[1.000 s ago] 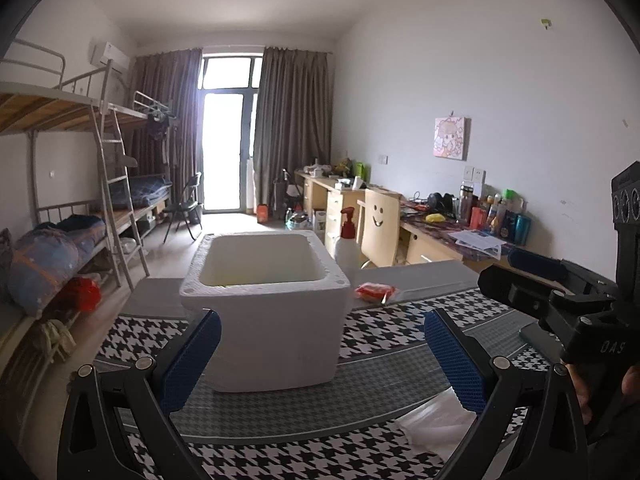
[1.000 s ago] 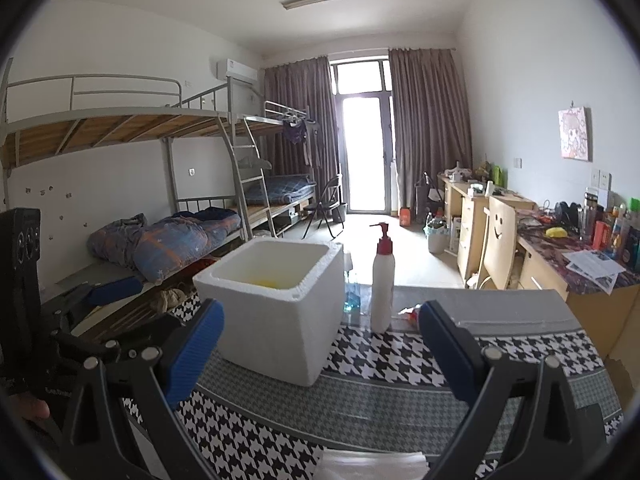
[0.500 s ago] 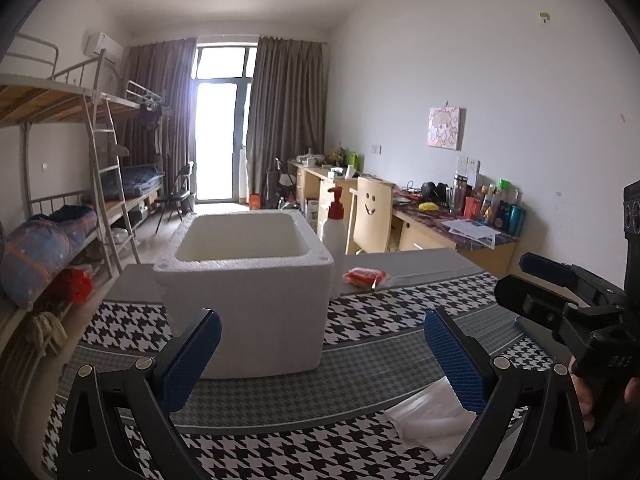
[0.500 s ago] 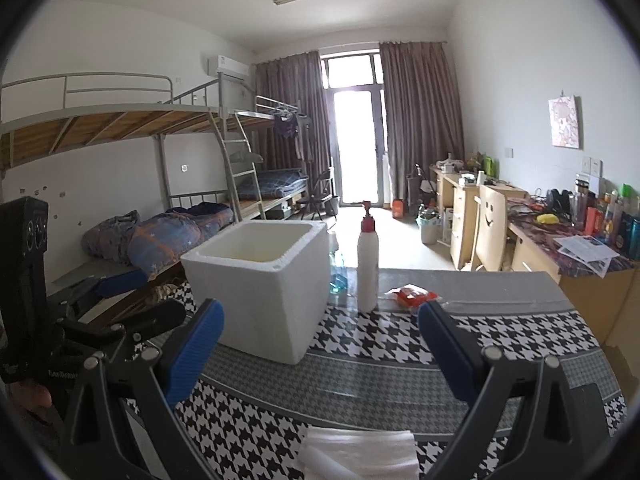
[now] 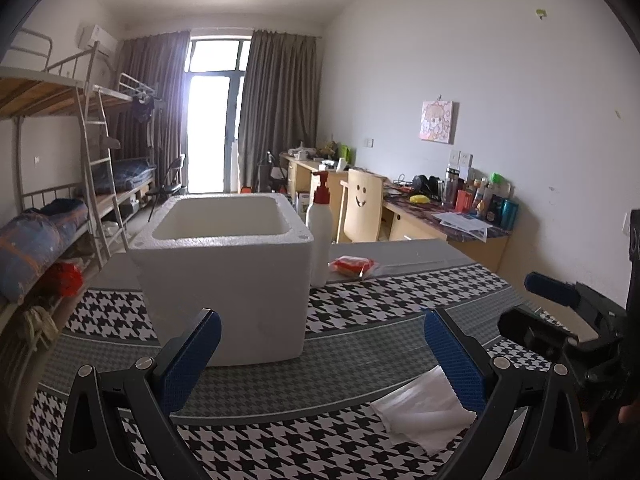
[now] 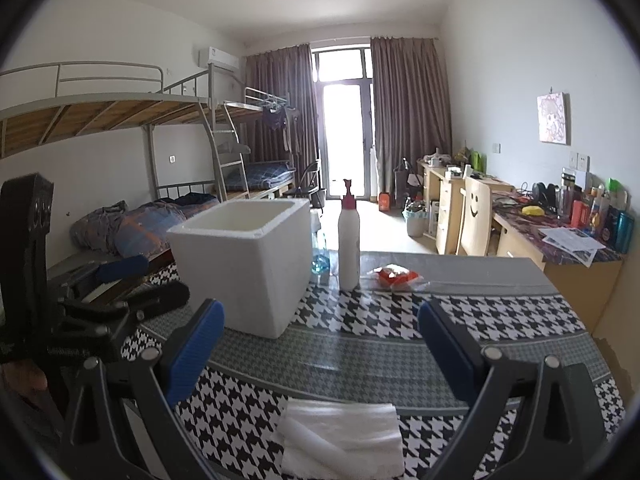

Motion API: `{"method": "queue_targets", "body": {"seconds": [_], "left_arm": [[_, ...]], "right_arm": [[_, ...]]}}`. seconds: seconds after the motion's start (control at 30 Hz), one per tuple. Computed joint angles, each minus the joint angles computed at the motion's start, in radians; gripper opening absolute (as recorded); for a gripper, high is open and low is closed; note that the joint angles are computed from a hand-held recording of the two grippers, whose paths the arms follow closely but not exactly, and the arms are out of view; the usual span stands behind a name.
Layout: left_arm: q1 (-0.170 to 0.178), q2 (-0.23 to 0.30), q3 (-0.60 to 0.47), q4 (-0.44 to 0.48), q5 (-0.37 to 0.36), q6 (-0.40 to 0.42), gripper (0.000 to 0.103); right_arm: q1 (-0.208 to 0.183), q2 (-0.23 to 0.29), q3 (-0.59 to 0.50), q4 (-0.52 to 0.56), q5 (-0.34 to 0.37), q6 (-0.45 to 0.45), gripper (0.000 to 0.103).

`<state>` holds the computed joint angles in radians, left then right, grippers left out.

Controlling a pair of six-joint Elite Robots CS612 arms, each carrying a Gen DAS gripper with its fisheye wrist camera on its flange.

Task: Organize soft objects
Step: 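Move both tools back from the box toward the white tissue, then lower the right tool onto the white tissue and close on it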

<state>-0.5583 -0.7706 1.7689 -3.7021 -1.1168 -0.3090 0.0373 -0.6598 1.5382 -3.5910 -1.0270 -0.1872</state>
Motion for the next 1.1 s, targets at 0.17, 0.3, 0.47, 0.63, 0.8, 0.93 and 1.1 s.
{"method": "queue_targets", "body": {"seconds": [0.17,0.3,0.47,0.63,0.8,0.93,1.1], "left_arm": [[-0.005,0.007,-0.003,0.001,-0.004,0.000,0.102],[-0.006,0.011,-0.003,0.003,-0.009,-0.003,0.102],[-0.005,0.017,-0.006,0.008,-0.021,0.001,0.102],[-0.002,0.023,-0.011,0.030,-0.049,-0.007,0.102],[0.000,0.026,-0.015,0.054,-0.073,-0.011,0.102],[0.002,0.028,-0.017,0.075,-0.095,-0.017,0.102],[0.004,0.033,-0.027,0.117,-0.126,-0.026,0.102]], "right_arm": [[-0.007,0.002,0.013,-0.002,-0.005,0.006,0.099],[-0.013,0.007,0.020,-0.015,0.006,0.006,0.099],[-0.013,0.017,0.021,-0.030,0.007,-0.003,0.099],[-0.013,0.020,0.021,0.003,-0.006,-0.020,0.099],[-0.018,0.023,0.021,0.025,-0.007,-0.019,0.099],[-0.017,0.026,0.021,0.053,-0.024,-0.027,0.099],[-0.019,0.028,0.022,0.094,-0.037,-0.032,0.099]]}}
